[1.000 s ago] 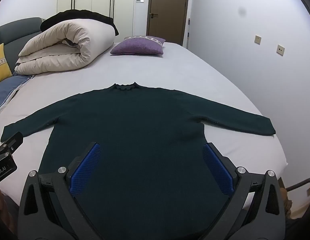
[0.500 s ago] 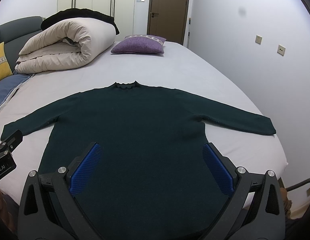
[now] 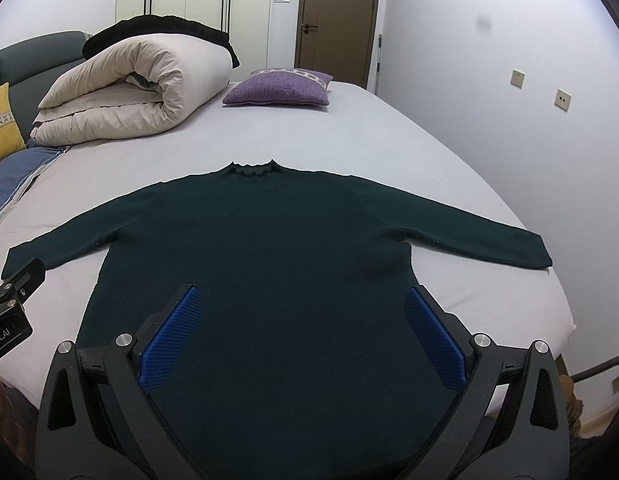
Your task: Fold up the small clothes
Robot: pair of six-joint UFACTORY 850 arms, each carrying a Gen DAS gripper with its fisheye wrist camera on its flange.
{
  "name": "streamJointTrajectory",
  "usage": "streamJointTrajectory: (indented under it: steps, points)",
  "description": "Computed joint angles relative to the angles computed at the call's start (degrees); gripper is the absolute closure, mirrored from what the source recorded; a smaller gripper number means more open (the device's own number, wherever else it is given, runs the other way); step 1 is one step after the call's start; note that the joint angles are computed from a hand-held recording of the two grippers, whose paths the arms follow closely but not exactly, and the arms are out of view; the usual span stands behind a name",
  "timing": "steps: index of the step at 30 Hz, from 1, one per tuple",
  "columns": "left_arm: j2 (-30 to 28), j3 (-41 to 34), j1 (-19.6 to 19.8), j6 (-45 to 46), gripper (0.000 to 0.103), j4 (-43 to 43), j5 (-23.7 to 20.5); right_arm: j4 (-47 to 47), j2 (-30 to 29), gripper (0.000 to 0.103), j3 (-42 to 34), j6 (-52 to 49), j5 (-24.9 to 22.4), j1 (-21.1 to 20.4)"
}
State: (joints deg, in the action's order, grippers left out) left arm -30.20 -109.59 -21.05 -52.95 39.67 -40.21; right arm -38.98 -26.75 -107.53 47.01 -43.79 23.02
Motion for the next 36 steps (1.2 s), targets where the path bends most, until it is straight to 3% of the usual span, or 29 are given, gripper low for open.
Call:
streamJointTrajectory:
  steps: [36]
  points:
    - [0.3,0.56,0.31,0.11,0.0,-0.05,0.24,0.86,-0.45,0.0,-0.43,-0.77,-0.26,-0.01]
